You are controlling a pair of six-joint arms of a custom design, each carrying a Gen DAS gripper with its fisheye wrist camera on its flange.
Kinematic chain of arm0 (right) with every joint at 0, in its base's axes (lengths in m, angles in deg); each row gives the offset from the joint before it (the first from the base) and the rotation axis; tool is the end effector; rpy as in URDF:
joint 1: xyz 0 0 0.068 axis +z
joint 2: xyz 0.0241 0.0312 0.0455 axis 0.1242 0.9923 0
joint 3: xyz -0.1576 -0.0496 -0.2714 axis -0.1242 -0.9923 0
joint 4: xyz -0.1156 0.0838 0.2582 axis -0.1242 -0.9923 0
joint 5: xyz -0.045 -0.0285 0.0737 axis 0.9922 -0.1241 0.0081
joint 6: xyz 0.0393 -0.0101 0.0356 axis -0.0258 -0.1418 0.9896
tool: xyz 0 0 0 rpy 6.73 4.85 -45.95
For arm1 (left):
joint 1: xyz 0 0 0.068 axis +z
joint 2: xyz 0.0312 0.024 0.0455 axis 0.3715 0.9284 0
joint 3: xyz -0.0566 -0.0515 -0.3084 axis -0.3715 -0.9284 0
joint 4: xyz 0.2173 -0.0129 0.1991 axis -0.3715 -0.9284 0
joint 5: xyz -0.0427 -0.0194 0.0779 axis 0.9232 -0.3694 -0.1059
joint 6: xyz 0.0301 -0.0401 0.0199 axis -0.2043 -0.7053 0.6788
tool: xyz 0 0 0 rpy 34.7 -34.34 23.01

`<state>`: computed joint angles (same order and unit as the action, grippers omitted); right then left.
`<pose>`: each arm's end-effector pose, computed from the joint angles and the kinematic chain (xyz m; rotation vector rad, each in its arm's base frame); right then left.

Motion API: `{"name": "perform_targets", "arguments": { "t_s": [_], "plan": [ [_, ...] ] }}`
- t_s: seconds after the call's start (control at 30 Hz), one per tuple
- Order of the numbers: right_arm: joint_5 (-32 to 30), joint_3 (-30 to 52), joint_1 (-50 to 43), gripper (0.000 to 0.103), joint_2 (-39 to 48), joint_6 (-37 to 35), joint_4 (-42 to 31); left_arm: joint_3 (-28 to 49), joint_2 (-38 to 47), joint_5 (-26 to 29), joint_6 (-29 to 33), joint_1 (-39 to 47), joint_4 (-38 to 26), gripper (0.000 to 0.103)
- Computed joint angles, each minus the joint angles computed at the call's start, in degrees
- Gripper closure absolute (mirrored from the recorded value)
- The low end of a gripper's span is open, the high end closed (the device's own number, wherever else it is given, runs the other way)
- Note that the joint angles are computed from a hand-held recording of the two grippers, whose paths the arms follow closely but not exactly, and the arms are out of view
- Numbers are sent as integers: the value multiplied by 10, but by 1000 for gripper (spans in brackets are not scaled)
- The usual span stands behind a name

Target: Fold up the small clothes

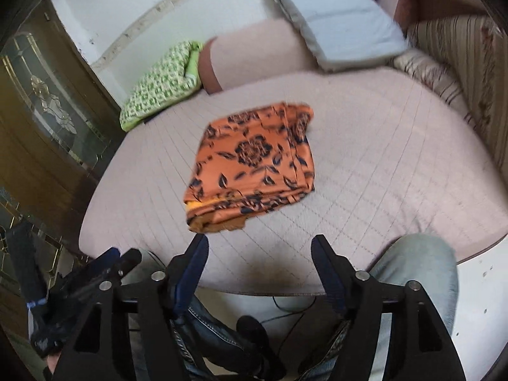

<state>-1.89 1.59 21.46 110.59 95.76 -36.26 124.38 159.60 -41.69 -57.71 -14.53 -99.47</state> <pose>0.1625 0.0375 0.2944 0.9645 2.3676 0.3545 0.2370 -0.1785 0.3729 0.8312 2.3478 -0.3798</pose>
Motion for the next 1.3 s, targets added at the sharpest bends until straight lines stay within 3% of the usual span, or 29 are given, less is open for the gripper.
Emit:
{"name": "perform_targets", "arguments": {
  "t_s": [0.13, 0.3, 0.43, 0.7, 0.9, 1.3],
  "plan": [
    [93, 59, 71, 33, 4, 50, -66, 0, -54, 0, 7, 5, -23, 45],
    [154, 98, 132, 33, -3, 93, -120, -1, -102, -19, 1, 4, -24, 45],
    [140, 102, 135, 32, -9, 103, -131, 4, -115, 11, 11, 30, -40, 45],
    [210, 142, 203, 30, 20, 138, -174, 22, -124, -2, 42, 54, -58, 36],
    [267, 176, 246, 30, 27, 184, -227, 36, -115, 29, 71, 78, -60, 36],
    [261, 179, 261, 29, 24, 179, -234, 35, -124, 58, 99, 99, -60, 36]
  ]
}}
